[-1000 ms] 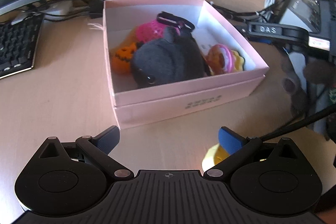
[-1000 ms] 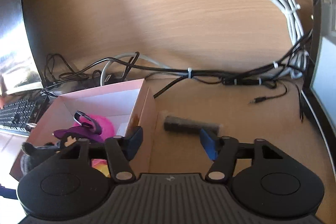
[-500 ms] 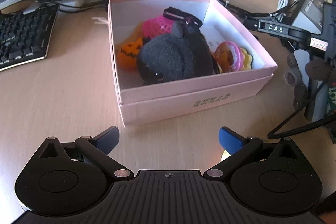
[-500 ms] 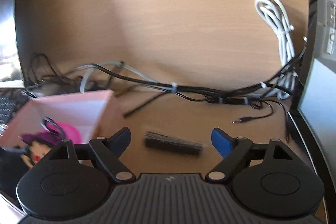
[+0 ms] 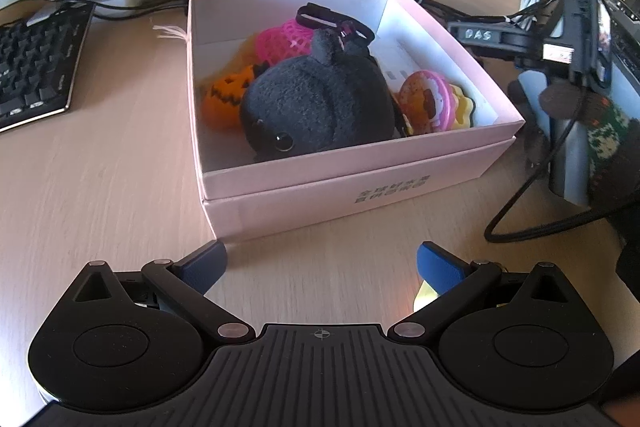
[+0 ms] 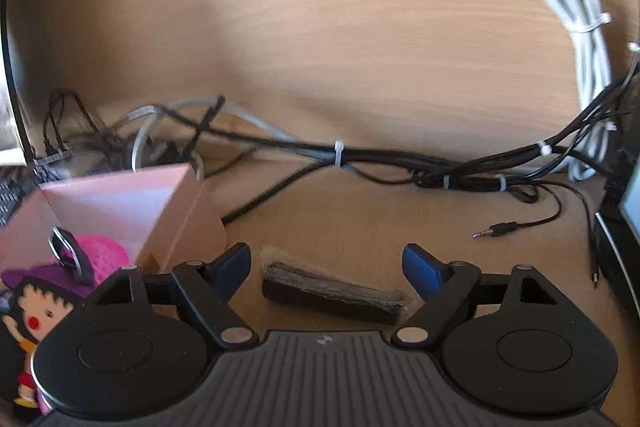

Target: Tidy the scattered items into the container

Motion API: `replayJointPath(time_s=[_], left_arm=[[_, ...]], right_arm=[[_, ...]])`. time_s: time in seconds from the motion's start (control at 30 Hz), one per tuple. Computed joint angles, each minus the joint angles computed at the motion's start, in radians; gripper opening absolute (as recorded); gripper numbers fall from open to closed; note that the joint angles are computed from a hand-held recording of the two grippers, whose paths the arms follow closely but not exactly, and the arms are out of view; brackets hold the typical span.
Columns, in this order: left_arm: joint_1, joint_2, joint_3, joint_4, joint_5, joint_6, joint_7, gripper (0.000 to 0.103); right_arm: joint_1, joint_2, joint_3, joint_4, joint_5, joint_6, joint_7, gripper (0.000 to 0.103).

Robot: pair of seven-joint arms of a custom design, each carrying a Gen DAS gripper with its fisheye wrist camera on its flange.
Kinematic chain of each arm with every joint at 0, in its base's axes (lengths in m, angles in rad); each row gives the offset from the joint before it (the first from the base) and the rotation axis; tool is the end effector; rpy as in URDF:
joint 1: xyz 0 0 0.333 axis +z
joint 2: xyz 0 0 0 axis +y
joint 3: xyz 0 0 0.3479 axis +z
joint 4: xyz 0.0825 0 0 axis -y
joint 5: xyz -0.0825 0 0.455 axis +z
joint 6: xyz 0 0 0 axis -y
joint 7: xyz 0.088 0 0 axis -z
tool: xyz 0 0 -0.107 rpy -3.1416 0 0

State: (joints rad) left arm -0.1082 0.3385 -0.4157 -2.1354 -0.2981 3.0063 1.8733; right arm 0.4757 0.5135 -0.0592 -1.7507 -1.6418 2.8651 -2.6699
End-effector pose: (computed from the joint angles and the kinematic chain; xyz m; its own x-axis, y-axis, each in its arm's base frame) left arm 0.5938 -0.3080 0.2935 -0.4989 -0.8511 0.1634 -0.7711 0.3499 -0.5319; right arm 0.6528 0.3539 0.2829 -0.0323 -0.9921 -0.1209 -0.5922 0.1164 -0.7974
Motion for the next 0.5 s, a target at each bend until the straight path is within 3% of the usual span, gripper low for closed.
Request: replayJointPath(time_s=[0.13,0.3,0.4,0.5], left_arm=[[-0.002,0.003,0.001,0.001,0.004,0.006,-0.002,0.103],[0.023,-0.001,-0.033,-0.020,-0.002,0.036,0.028,0.103],[0.095,-0.026,-0.117,-0.066,-0.060,0.065,0.083,0.103],[0.218,-0.059,-0.258,-0.123,-0.153,0.105,0.176,0.103]], right_arm=[[0.002,-0.009,0.000,-0.022,0.058,0.021,-0.084,0.049],[0.033,-0.097,0.008,-0.139,0.130,-0.020,-0.184,0.045],[0.042,-0.182,0.028,-0.249,0.110,-0.022,-0.167,0.045],[0.035,-0.272,0.068,-0.361,0.068,-0.019,-0.148,0.045]])
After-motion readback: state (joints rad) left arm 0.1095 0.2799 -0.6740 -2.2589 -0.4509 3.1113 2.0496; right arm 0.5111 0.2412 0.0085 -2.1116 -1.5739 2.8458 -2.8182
